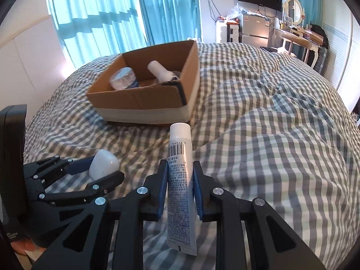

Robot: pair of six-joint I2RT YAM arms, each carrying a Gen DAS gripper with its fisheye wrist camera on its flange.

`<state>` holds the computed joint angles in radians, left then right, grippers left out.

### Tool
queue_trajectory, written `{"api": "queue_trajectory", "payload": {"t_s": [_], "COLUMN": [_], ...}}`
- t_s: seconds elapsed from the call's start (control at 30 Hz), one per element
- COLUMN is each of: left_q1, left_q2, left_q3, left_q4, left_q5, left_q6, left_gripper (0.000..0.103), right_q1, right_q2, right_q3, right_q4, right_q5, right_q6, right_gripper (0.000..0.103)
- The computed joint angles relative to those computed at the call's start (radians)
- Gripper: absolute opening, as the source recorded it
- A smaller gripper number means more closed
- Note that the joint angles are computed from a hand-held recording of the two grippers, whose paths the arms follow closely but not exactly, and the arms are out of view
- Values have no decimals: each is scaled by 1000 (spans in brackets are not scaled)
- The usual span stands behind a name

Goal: Organize objects
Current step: 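Lower the earbud case and tube into the box and open both tools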

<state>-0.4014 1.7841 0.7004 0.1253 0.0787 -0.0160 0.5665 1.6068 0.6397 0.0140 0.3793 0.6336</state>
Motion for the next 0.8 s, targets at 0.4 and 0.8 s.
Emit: {"api": "queue_trajectory", "payload": {"t_s": [0.4,0.8], "left_q1": [90,151], "left_q2": [-269,-367], "left_q3": [-109,-9], "left_q4": [-46,-142], "left_q5": [31,45], "left_q6": [37,68], "left_gripper": [51,51], "right_q1": [161,158], "right_q2": [-87,-104], "right_q3": [104,255], "right_q4": [-188,-266], "right_q5": [149,176], "right_q6": [42,-69], "right_gripper": [21,21]}}
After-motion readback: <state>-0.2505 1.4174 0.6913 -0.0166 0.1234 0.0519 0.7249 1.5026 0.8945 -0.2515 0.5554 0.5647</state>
